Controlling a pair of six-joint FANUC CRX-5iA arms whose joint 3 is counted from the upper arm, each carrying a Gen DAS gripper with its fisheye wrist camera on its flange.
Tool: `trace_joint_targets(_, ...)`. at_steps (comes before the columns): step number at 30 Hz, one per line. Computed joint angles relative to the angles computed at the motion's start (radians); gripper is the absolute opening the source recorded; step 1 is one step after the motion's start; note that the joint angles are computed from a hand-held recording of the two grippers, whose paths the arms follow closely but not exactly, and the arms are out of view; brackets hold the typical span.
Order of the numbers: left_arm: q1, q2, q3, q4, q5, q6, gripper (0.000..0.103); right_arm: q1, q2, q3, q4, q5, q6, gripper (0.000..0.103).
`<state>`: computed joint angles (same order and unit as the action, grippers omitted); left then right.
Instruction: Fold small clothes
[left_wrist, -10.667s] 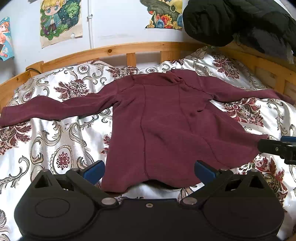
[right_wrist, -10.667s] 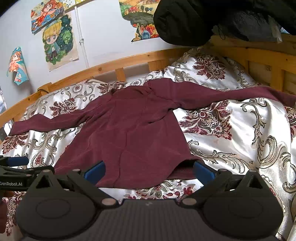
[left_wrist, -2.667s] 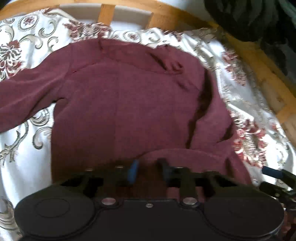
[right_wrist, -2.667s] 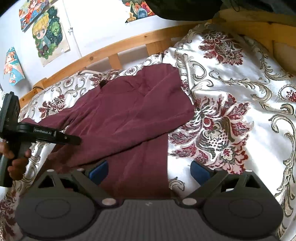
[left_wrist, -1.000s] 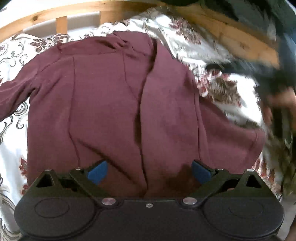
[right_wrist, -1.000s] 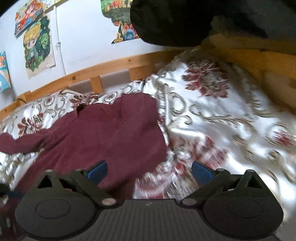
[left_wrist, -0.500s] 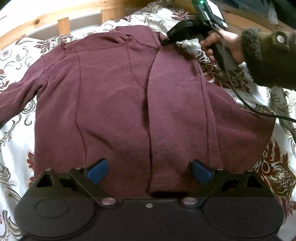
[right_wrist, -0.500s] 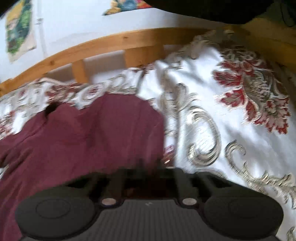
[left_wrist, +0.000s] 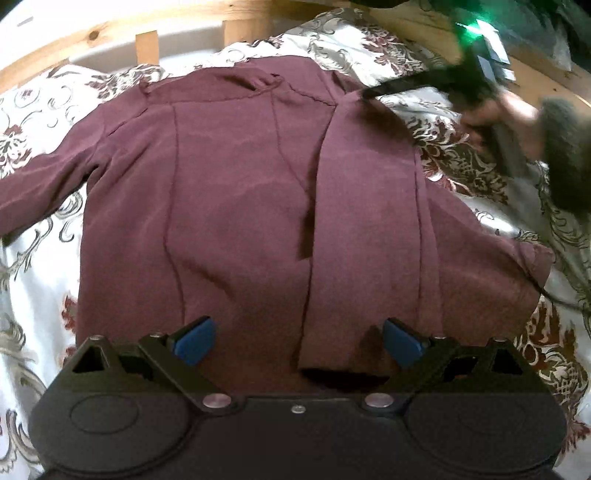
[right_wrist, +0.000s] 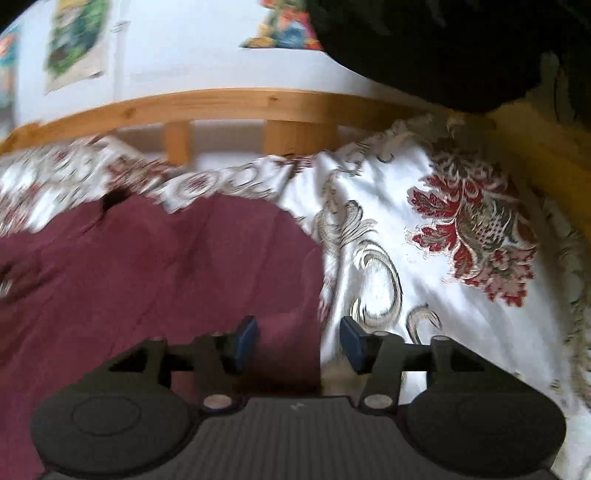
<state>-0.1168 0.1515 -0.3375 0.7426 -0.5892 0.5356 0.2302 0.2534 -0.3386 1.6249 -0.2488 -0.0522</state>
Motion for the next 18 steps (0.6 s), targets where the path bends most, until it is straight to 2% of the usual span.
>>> trace_joint_targets(4, -0.009, -0.007, -0.002, -0.054, 0.024, 0.04, 0.098, 0.094, -0.022, -0.064, -0.073, -0.213, 0.174, 0.062)
trace_joint_targets(6, -0.016, -0.01, -0.002, -0.081, 0.039, 0.062, 0.098, 0.126, 0.007, -0.061, -0.091, -0.319, 0.188, 0.064)
trace_joint_targets(9, -0.022, -0.015, -0.001, -0.109, 0.049, 0.093, 0.098, 0.133, 0.036, -0.048, -0.077, -0.36, 0.117, 0.074)
trace_joint_targets(14, -0.025, -0.025, -0.01, -0.119, 0.062, 0.131, 0.098, 0.151, 0.017, -0.04, -0.155, -0.365, 0.125, 0.076)
trace_joint_targets(16, -0.022, -0.042, -0.038, -0.071, 0.075, 0.109, 0.098, 0.152, -0.028, -0.071, -0.166, -0.337, 0.084, 0.083)
trace_joint_targets(18, -0.016, -0.06, -0.075, 0.021, 0.087, 0.058, 0.098, 0.144, -0.092, -0.129, -0.122, -0.283, -0.007, 0.09)
